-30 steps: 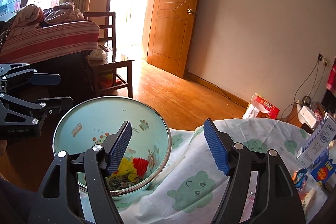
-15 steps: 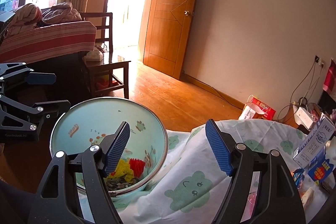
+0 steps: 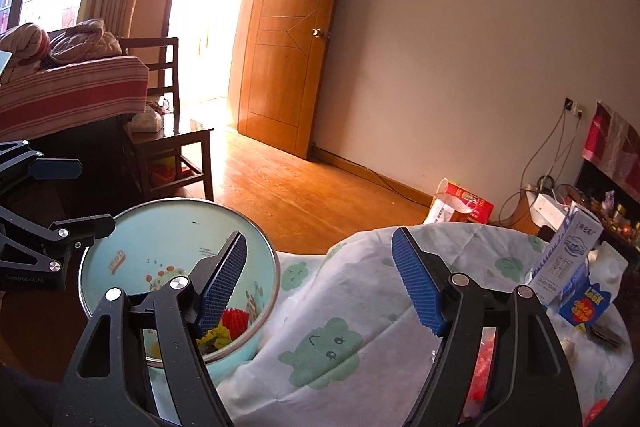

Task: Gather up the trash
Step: 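Grasp a pink plastic bag with the left tool while the right tool grasps a red bag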

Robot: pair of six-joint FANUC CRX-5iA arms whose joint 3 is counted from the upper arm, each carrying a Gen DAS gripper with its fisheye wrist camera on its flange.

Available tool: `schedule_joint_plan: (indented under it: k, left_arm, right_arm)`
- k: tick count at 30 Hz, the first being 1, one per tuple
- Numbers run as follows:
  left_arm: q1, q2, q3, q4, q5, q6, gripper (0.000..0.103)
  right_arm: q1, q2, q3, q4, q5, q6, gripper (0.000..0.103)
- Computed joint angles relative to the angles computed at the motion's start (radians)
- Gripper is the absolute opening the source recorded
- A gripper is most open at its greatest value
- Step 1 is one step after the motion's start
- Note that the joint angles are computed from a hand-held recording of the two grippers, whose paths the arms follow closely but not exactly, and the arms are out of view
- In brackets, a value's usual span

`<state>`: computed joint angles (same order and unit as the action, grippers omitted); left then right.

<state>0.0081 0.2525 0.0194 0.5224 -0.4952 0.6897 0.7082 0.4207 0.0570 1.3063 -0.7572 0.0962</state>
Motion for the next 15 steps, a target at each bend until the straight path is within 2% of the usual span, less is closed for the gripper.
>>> schedule_joint_plan:
  k: [4,11,13,15]
  left_arm:
    - [-0.045,-0.001,-0.018,0.067,-0.013,-0.073,0.078]
    - [-0.172,-0.017,-0.075,0.184,-0.022,-0.221,0.079]
    - [-0.21,-0.02,-0.085,0.196,-0.016,-0.245,0.08]
    - [-0.243,-0.019,-0.09,0.219,-0.022,-0.272,0.081]
  right_arm:
    - [0.027,-0.088,-0.095,-0.006,-0.132,-0.088,0.08]
    - [0.111,-0.232,-0.252,-0.16,-0.502,-0.263,0.083]
    - [0.133,-0.277,-0.306,-0.202,-0.583,-0.325,0.083]
    - [0.14,-0.323,-0.364,-0.23,-0.617,-0.371,0.084]
